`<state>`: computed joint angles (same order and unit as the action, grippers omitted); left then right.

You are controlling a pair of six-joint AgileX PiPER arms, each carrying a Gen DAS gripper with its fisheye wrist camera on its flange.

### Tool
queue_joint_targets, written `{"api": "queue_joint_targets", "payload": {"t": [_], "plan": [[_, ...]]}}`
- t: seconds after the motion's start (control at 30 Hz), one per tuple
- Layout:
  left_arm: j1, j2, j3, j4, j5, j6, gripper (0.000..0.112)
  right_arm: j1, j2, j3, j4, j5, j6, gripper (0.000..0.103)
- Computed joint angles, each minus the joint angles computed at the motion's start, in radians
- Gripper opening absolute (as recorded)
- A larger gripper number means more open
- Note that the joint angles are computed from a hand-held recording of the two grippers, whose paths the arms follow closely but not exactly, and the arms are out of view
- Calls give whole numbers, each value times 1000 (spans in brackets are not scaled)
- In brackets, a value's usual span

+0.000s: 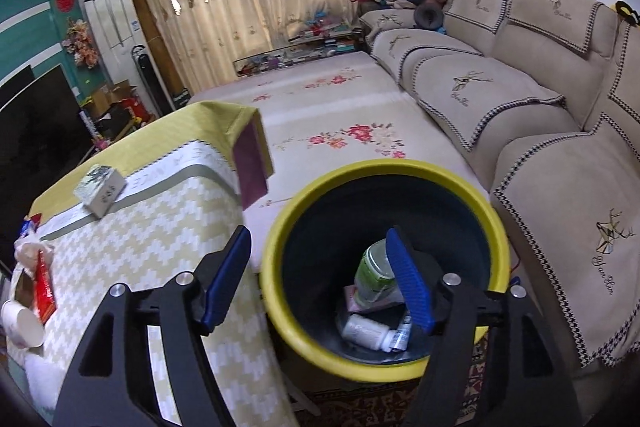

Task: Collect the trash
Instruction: 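Carry the drink bottle over the yellow bin and open the right gripper, then grasp the white paper cup with the left gripper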

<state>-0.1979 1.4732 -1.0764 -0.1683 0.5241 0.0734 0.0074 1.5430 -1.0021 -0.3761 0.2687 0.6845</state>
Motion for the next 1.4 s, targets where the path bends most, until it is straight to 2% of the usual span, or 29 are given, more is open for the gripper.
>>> {"api": "queue_joint_targets", "payload": {"t": [0.37,0.53,0.77,0.83,0.9,0.93,1.1,1.4], "plan": [[-3,68,-14,139,-16,-124,98,52,-8,-20,87,14,-77,67],[-29,89,-13,265,-25,-219,98,50,0,-19,170,5,-159,67],[-45,143,-35,325,-18,-281,98,54,8,-18,235,2,-224,67],[-43,144,-34,310,-20,-268,97,54,4,-14,251,0,-239,67],[-40,141,-32,295,-20,-254,88,54,-1,-12,258,1,-245,67],[-30,136,-32,245,-17,-207,82,52,-5,-9,266,0,-252,67],[-40,103,-13,247,-6,-196,82,47,-31,10,299,-5,-281,67],[-66,17,-18,223,5,-164,82,52,-103,66,258,-18,-239,67]]}}
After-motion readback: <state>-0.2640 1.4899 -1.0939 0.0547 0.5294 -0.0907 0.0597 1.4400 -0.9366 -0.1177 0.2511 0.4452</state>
